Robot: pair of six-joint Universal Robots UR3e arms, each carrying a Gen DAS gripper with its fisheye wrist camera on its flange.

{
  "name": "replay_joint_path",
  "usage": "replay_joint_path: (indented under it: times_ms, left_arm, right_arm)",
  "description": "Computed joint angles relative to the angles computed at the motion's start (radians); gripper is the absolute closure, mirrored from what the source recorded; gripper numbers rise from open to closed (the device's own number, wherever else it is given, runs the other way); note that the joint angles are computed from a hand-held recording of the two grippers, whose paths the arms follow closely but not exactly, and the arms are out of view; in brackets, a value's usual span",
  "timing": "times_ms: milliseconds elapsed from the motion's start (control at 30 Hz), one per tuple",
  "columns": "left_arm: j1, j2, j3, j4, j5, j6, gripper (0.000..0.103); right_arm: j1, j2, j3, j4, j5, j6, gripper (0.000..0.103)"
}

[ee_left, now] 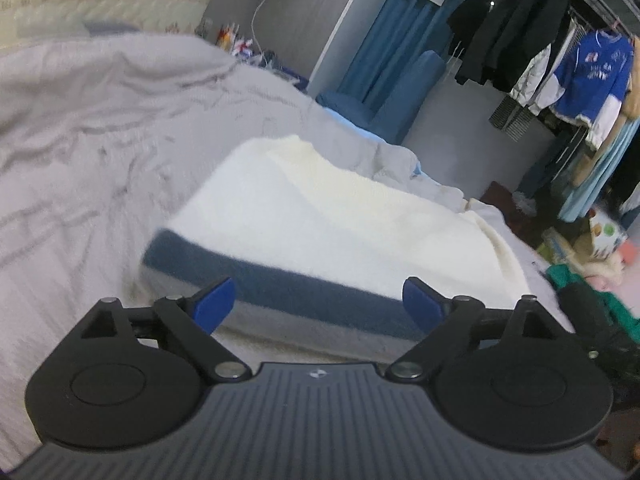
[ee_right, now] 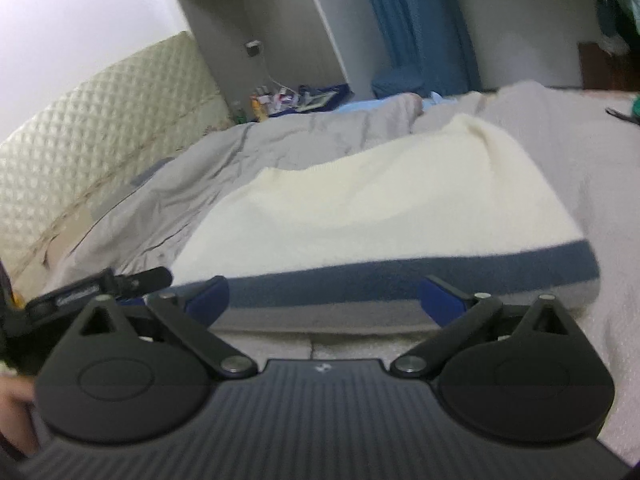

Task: Fold large clothes
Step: 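Fold the hem over the body and open both grippers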

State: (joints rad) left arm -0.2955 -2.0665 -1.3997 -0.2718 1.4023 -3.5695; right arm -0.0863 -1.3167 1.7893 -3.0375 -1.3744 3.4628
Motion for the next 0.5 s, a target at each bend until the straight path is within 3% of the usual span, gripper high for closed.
replay_joint_path:
  times_ms: [100, 233, 433, 500]
  left_arm:
    - [0.007, -0.017, 0.015, -0.019, 0.002, -0.012, 0.009]
    - [0.028, -0.030, 0.010, -0.012, -0.022, -0.071, 0.008]
    - [0.115, -0.084, -0.017, 0.048, -0.224, -0.196, 0.008]
    - [0.142, -0.121, -0.017, 0.084, -0.297, -0.245, 0.009]
  right_arm:
    - [-0.015, 0.004, 0.007, 0.012, 0.015, 0.045, 0.000]
    - [-0.081, 0.009, 0.040, 0.018, 0.137, 0.147, 0.000]
    - [-0.205, 0.085, 0.104, -0.085, 0.367, 0.402, 0.000]
    - [-0.228, 0.108, 0.126, -0.157, 0.390, 0.476, 0.000]
